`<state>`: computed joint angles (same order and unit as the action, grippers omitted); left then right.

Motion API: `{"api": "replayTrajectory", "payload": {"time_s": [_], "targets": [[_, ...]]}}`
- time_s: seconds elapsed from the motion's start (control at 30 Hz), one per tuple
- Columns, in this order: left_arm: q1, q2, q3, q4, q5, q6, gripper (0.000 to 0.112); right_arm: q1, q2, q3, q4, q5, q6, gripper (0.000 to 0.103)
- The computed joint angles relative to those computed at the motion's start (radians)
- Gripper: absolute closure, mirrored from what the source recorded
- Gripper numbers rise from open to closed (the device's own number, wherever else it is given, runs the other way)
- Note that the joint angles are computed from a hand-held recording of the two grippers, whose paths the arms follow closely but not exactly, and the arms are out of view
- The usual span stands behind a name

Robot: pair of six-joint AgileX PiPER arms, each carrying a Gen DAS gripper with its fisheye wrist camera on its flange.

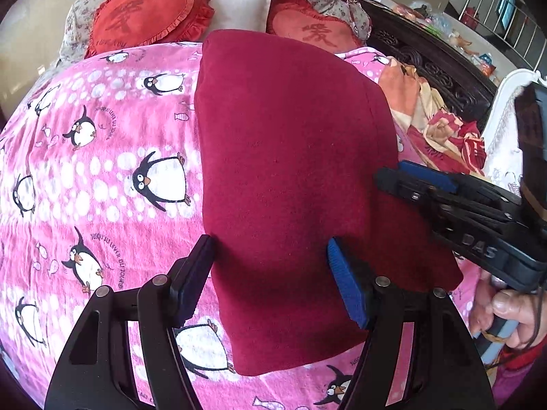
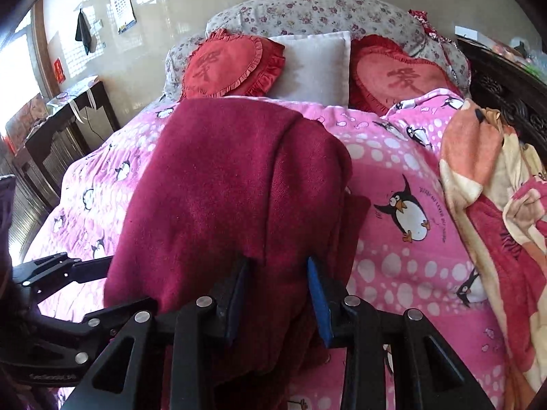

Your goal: Fold small clothes

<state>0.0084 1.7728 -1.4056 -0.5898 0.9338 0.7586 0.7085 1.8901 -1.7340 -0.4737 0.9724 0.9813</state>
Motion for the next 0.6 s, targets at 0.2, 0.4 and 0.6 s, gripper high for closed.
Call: {"api": "replayTrajectory", "payload": {"time_s": [0.2,0.4,0.6], "targets": [[0.001,0.003,-0.004,-0.002,0.002,0.001,0.044,0.066,-0.071,0.037,-0.019,0.035,0.072,0.07],[0.02,0.018,-0.025,-0.029,0.041,0.024,0.044,0.041,-0.083,0.179,-0.033,-0.045,0.186,0.043],[0.095,0.105,-0.152,-0.147,0.159,0.056,0.04,-0.018,-0.221,0.377,-0.086,-0.293,0.364,0.037]]}}
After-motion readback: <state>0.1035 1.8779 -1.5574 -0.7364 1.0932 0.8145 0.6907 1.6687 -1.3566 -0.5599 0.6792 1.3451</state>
